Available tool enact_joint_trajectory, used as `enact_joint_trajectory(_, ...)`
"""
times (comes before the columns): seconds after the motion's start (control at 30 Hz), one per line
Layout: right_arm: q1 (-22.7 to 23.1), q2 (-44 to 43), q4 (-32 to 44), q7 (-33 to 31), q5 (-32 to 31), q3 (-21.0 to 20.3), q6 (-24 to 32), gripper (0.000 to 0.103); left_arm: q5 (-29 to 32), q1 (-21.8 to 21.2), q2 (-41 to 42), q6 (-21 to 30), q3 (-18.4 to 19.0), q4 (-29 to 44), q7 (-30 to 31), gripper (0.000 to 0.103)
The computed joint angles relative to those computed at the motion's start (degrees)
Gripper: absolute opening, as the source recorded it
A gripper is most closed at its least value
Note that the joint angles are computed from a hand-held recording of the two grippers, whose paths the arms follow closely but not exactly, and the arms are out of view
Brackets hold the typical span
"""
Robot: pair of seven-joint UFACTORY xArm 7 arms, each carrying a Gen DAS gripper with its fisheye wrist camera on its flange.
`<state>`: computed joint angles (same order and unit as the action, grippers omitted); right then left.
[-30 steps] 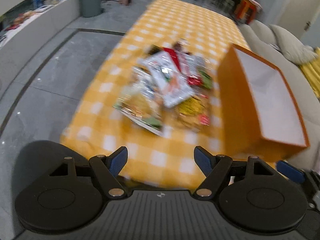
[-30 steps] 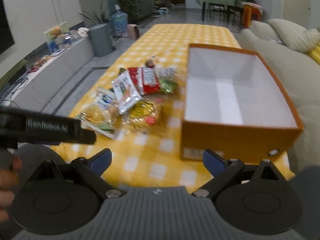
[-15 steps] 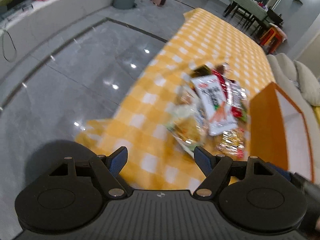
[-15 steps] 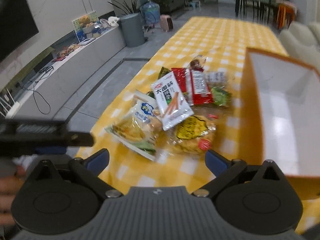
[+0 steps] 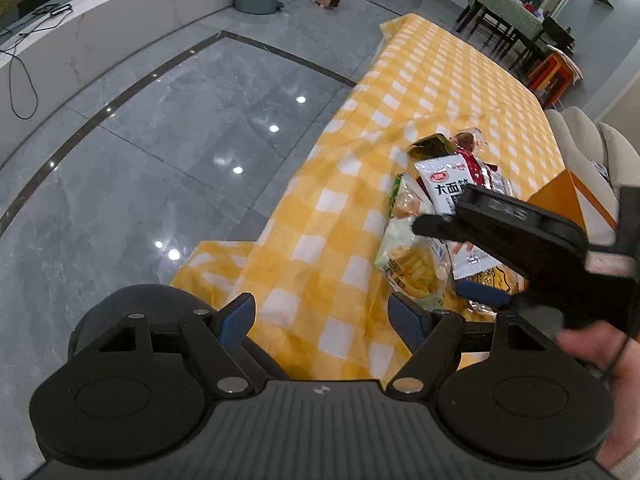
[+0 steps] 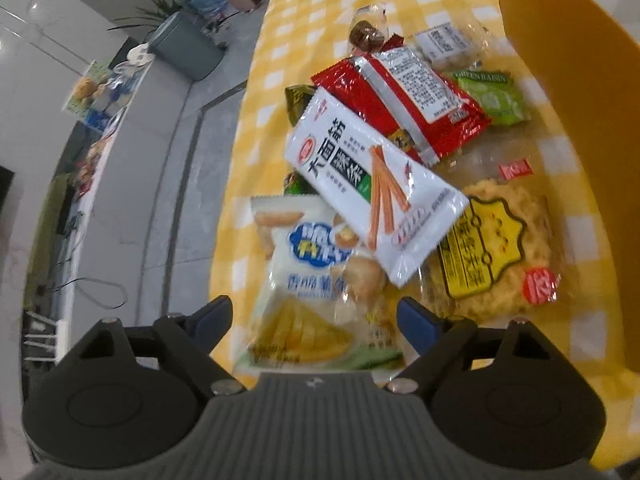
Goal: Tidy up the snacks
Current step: 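Move the right tool to the potato-stick bag while the left tool approaches the white spicy-strip packet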
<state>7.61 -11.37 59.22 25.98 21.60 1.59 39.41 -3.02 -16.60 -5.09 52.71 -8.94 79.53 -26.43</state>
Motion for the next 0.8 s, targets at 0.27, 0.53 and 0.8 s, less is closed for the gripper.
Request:
enact_joint_trajectory(0.27,0.09,3.56,0.51,8.22,-9.92,3.16,-4.91,0.08,-2.68,-0.1,-0.43,0.78,0.55,0.88,2.42,0.089)
enact_joint_trajectory(0.53,0.54,2.01,-5.87,9.08,-21.04,4.15,-13.17,0.062,1.37,1.53,2.18,3.41,0.82,6.52,1.09,0.089)
enact_joint_trajectory(0.8,0.05,-0.99,-11.29,8.86,-24.28,4.41,-18.45,0.054,-10.22,1.0,19.22,10.2,0.23,28.81,8.29,0.089)
